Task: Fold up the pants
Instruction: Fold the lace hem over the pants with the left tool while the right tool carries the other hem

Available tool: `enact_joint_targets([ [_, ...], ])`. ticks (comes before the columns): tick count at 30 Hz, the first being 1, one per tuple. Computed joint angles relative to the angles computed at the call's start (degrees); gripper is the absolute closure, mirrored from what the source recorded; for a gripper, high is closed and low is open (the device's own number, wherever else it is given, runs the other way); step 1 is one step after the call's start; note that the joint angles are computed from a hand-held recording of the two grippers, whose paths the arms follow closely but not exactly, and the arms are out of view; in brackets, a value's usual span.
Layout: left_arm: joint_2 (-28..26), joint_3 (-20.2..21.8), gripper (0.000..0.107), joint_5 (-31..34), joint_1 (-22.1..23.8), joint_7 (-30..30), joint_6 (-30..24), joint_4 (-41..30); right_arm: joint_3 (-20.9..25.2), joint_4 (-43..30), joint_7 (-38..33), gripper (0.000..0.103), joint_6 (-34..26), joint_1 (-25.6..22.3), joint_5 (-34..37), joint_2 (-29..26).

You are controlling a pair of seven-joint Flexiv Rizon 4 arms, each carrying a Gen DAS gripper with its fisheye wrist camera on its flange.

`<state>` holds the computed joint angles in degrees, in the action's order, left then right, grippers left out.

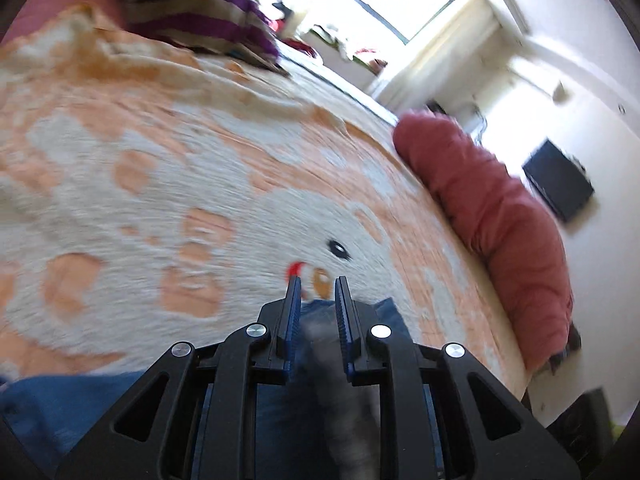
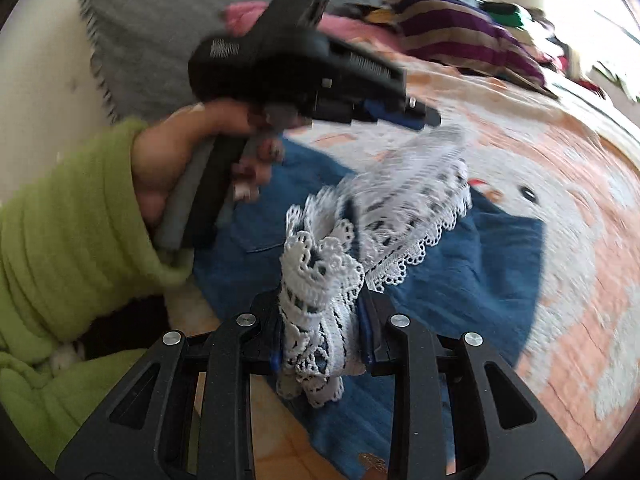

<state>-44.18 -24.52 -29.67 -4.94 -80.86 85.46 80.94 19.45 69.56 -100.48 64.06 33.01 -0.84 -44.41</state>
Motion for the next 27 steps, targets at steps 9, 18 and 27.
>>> enact_joint_targets([
  [9,3.0,-8.4,0.061,-0.4,7.3,-1.4,5.3,11.2,3.9,2.0,-6.5,0.055,-1.2,-0.9,1.5,1.7],
  [18,1.1,-5.2,0.042,0.3,4.9,-3.1,-2.0,8.1,-5.6,1.8,4.2,0.045,4.7,-0.3,-1.2,2.7],
  [27,-1.0,2.0,0.073,-1.8,-1.2,-3.5,-8.5,1.7,-9.4,-20.6,13.7,0.044,-8.9,-0.3,-6.6,-11.0],
])
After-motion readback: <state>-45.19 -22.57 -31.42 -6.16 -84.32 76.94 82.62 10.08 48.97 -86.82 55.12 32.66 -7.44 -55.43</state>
